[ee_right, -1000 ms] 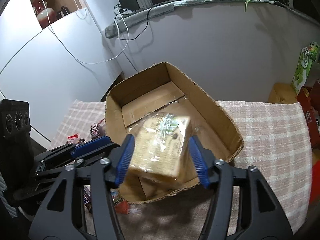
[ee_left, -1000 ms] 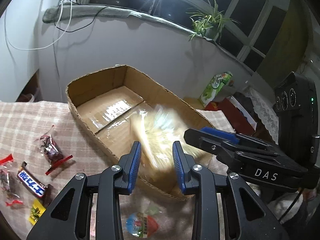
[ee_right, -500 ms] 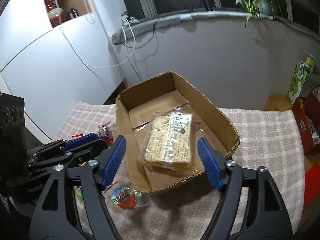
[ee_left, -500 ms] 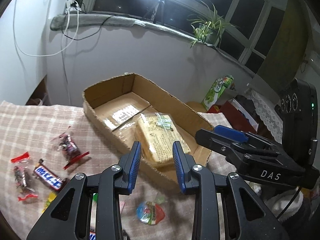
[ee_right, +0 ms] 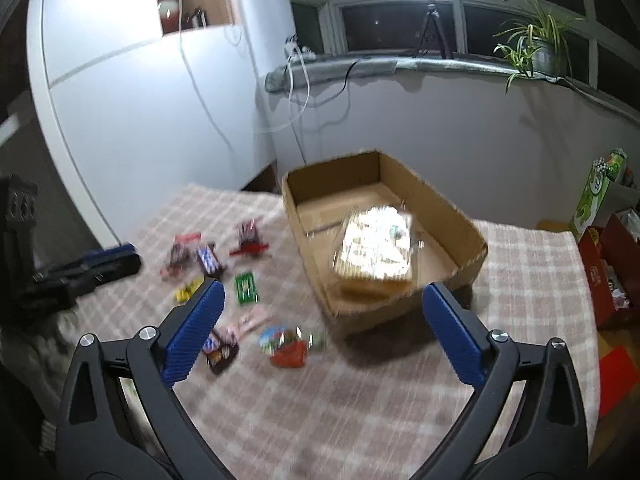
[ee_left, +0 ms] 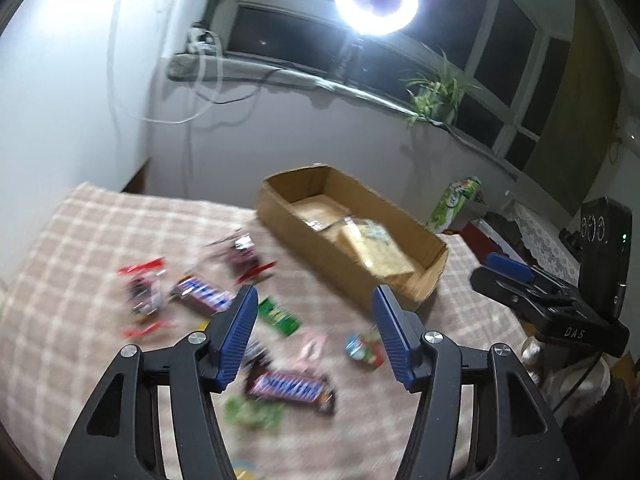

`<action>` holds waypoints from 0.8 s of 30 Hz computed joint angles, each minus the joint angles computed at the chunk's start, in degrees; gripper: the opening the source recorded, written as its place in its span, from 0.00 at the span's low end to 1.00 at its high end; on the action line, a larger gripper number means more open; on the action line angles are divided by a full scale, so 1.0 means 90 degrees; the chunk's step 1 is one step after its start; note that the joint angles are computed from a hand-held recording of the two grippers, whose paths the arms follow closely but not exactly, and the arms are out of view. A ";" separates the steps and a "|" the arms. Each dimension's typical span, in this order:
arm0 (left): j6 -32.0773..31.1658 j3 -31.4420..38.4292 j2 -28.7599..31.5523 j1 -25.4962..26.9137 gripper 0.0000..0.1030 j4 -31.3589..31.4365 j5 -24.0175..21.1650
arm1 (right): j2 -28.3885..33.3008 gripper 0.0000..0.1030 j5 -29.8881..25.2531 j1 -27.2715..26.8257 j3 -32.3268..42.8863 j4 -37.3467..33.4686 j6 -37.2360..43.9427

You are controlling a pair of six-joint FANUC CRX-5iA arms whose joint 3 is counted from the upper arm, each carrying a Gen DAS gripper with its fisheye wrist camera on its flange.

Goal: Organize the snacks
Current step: 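Grasp the yellow ball lollipop with the left tool while the right tool grasps a Snickers bar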

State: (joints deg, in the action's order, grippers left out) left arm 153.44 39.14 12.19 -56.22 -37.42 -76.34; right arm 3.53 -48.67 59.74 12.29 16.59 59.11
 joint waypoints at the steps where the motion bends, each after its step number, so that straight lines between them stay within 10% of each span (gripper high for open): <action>1: 0.0094 -0.0124 -0.0102 -0.0059 0.57 -0.0035 -0.0083 | -0.0032 0.98 -0.0051 0.0046 -0.0048 -0.0015 0.0019; 13: 0.0731 -0.0778 -0.0420 -0.0785 0.57 -0.0237 -0.1122 | -0.0058 0.97 -0.0204 0.0413 -0.0297 -0.0469 0.0359; 24: 0.1222 -0.1243 -0.0404 -0.0931 0.39 0.0057 -0.0803 | 0.1064 0.71 -0.1152 0.0701 0.1120 -0.1162 0.1957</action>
